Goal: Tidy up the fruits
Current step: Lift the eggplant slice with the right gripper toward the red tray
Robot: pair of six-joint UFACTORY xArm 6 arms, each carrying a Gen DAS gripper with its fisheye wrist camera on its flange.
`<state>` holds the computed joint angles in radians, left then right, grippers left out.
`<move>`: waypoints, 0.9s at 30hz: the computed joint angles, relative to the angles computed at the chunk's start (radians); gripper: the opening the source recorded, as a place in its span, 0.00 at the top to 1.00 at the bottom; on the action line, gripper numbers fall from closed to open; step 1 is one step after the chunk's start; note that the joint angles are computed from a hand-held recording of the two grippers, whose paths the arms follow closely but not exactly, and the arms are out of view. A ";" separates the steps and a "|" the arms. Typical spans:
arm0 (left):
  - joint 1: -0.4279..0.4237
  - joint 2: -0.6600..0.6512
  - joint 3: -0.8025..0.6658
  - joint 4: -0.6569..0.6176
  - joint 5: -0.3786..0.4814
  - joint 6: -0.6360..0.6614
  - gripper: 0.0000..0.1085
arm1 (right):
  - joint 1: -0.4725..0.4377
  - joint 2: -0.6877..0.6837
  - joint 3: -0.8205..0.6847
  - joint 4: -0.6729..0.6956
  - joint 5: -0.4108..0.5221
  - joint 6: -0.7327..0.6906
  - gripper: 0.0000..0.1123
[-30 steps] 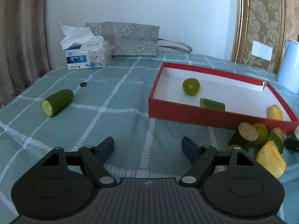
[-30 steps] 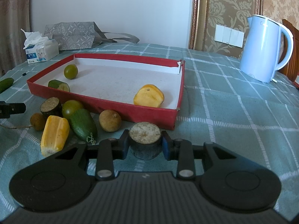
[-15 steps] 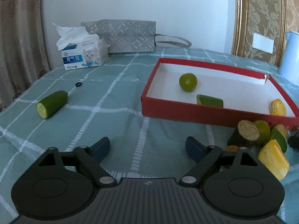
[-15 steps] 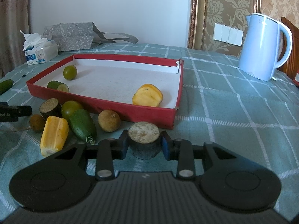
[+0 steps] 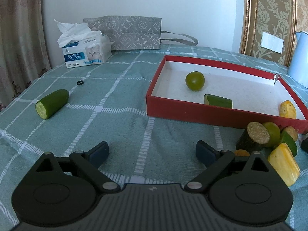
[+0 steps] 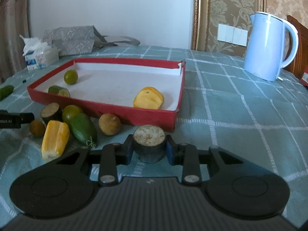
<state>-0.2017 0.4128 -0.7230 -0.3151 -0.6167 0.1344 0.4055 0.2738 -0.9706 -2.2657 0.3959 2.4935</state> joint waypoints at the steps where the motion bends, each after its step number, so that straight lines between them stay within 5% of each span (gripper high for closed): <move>1: 0.001 0.001 -0.001 0.002 0.000 -0.001 0.09 | 0.001 -0.006 0.006 -0.012 0.008 0.016 0.72; 7: 0.008 0.002 -0.002 0.020 0.006 -0.010 0.06 | 0.009 -0.071 0.057 -0.078 0.061 0.101 0.73; 15: 0.009 0.002 -0.001 0.021 0.006 -0.010 0.06 | 0.009 -0.077 -0.021 -0.037 0.097 -0.052 0.86; 27: 0.008 0.002 -0.002 0.019 0.006 -0.009 0.06 | -0.079 -0.102 0.023 -0.050 -0.067 -0.024 0.80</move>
<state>-0.1939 0.4152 -0.7252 -0.2960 -0.6104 0.1259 0.3265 0.1717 -0.9476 -2.3161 0.3290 2.4696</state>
